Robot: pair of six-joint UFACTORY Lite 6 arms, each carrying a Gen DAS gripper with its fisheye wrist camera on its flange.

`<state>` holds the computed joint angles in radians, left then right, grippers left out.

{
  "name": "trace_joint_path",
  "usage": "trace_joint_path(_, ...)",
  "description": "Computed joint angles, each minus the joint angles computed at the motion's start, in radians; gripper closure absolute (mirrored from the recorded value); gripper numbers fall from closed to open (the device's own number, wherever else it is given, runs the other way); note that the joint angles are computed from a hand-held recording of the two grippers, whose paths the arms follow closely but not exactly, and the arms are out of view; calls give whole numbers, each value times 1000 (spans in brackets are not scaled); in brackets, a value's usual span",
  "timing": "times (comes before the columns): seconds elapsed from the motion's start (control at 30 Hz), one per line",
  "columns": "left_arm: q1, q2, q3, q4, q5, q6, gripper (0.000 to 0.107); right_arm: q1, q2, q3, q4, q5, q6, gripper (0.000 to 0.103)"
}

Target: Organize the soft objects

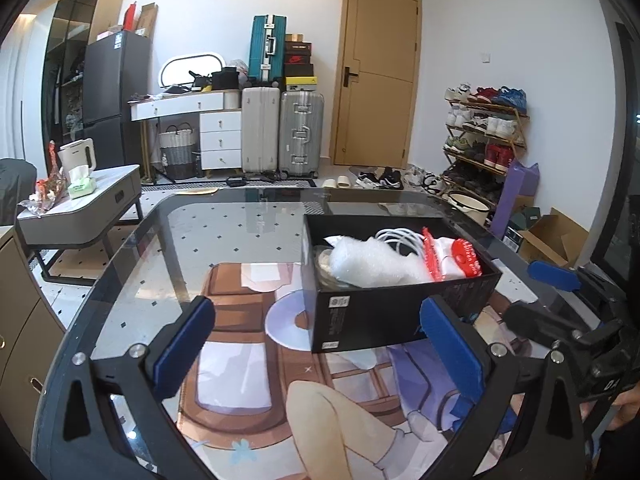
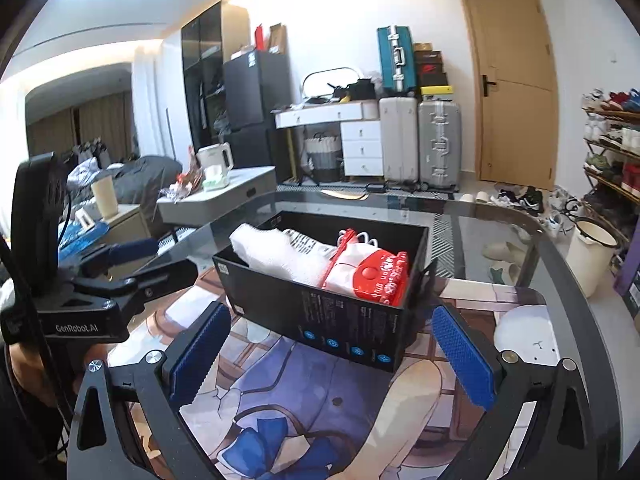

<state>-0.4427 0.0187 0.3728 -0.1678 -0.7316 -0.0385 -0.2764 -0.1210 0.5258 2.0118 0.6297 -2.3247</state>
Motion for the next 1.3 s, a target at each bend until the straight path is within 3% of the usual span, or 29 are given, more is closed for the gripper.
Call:
trace_joint_path(0.3, -4, 28, 14, -29, -2, 12, 4, -70, -36, -34, 1, 58, -16, 1)
trace_joint_path(0.5, -92, 75, 71, -202, 32, 168, 4, -79, -55, -51, 18, 63, -22, 1)
trace_joint_path(0.67, -123, 57, 43, -213, -11, 181, 4, -82, -81, -72, 27, 70, -36, 1)
trace_joint_path(1.3, -110, 46, 26, -176, -22, 135, 4, -91, -95, -92, 31, 85, -47, 1)
